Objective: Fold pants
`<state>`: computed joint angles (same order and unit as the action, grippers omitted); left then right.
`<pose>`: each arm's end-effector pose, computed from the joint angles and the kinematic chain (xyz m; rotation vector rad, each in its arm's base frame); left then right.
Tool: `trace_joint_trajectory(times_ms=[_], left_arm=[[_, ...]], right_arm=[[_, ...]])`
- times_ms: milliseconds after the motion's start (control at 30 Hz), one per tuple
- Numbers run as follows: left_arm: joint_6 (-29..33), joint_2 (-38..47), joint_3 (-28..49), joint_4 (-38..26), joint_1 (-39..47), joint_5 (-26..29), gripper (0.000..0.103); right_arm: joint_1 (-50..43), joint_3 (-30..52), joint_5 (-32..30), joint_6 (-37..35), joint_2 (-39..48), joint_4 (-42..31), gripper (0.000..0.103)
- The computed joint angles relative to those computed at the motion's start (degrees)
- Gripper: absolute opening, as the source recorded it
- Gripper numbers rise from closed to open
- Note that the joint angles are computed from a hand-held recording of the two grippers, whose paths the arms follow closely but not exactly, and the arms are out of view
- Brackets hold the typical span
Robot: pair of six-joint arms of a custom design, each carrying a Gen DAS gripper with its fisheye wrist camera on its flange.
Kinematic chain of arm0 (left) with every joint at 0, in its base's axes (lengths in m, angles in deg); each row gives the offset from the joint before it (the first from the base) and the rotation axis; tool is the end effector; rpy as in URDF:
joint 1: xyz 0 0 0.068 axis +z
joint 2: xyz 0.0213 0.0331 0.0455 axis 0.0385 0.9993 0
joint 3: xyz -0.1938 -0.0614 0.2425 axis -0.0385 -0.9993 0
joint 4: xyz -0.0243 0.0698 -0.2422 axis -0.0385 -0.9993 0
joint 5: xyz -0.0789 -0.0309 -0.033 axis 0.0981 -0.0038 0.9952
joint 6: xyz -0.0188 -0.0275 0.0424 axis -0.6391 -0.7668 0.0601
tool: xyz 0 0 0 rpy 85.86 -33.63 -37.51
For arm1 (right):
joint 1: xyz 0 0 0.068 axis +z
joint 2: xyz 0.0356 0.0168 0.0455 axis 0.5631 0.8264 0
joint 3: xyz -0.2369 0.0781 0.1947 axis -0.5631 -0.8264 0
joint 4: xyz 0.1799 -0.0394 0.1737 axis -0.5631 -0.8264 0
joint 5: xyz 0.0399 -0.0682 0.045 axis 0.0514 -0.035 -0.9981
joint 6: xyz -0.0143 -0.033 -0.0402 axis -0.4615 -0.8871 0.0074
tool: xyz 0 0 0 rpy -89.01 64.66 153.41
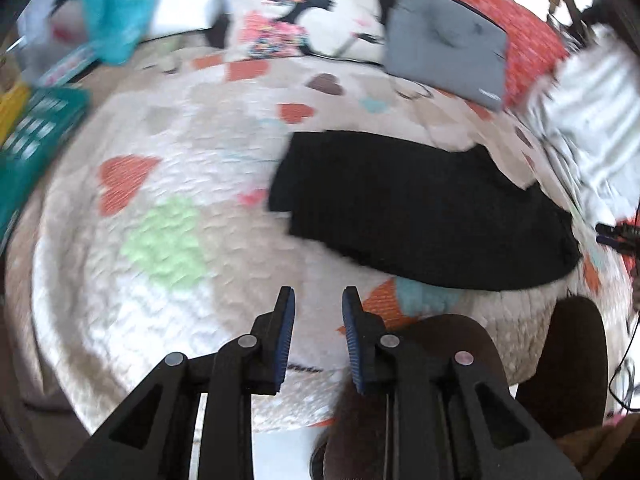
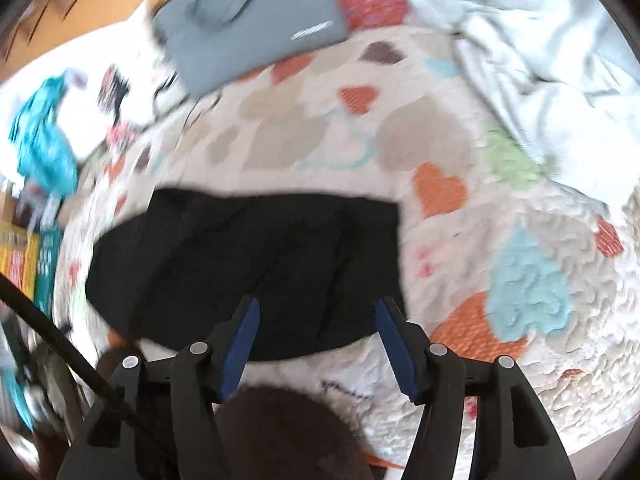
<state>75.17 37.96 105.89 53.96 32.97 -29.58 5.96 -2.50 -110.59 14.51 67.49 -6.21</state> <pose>0.2476 0.1314 0.2105 -0.0463 2.5557 -0.1854 0.3257 -0.1569 0.2076 0.2241 2.6461 0.4548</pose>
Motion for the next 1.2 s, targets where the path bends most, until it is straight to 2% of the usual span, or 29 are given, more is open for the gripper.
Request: trace_joint_trajectory(times_ms=[133,233,267,300,333,433,533,700,800,833,867,1000,1133,1167,1200], left_arm=[[-3.1,-1.8,-0.9,-0.6,0.6,1.0,0.025],[-6.0,-3.1,-0.9,-0.3,-1.1,0.9,0.026],[-7.2,-3.6,-0.7,-0.3,-1.9,0.7,0.026],[-8.1,-4.2,-0.6,-0.3,-2.5,0.8,0.028],[-8.4,-4.5,-0.3,-0.4,-2.7,1.1,0.03],[-9.6,-5.3,0.1,0.0,-4.2,0.8,0.035],[-11.2,-4.7,0.8,0.4,-5.6,0.9,0.035],[-12.9,-2.7,0.9,0.7,-6.6,1.8,0.035],[-12.3,-2.4,0.8,0.7,-6.8,0.7,0.036],[-12.4,-2.4,0.8,0.8,-6.8,0.4,0.038],[-12.7,-2.3,0.9,1.0,-6.6,0.4,0.039],[-15.2,-0.6,1.5,1.6,-5.4,1.3,0.041],[-15.6,-0.8,0.6,2.5,-4.8,1.8,0.042],[-15.7,-1.0,0.4,2.9,-4.7,1.8,0.043],[-15.8,-1.1,0.1,3.5,-4.4,1.9,0.047]], right_arm=[[2.3,1.8,-0.5,3.4,3.8,3.7,0.066],[6.6,1.7,4.9,6.1,7.1,7.1,0.062],[7.8,2.0,6.8,6.2,8.3,7.2,0.052],[9.0,2.6,8.0,5.3,9.3,6.4,0.02],[9.6,2.2,9.6,4.7,9.1,6.9,0.01],[9.2,1.2,9.3,3.5,6.0,7.9,0.005],[7.5,1.5,11.6,2.8,4.2,8.8,0.005],[5.1,2.8,19.3,4.5,6.2,10.8,0.005],[2.4,3.2,19.3,8.1,6.8,9.1,0.024],[2.0,1.6,19.1,8.5,5.3,10.6,0.024],[1.7,0.5,17.5,8.3,4.1,11.3,0.024],[1.6,-0.3,3.8,9.0,1.1,9.3,0.028],[9.1,5.4,-3.9,12.0,3.7,5.6,0.028],[11.0,7.3,-5.6,12.6,5.0,4.7,0.031],[14.0,10.2,-6.8,12.8,7.0,3.7,0.041]])
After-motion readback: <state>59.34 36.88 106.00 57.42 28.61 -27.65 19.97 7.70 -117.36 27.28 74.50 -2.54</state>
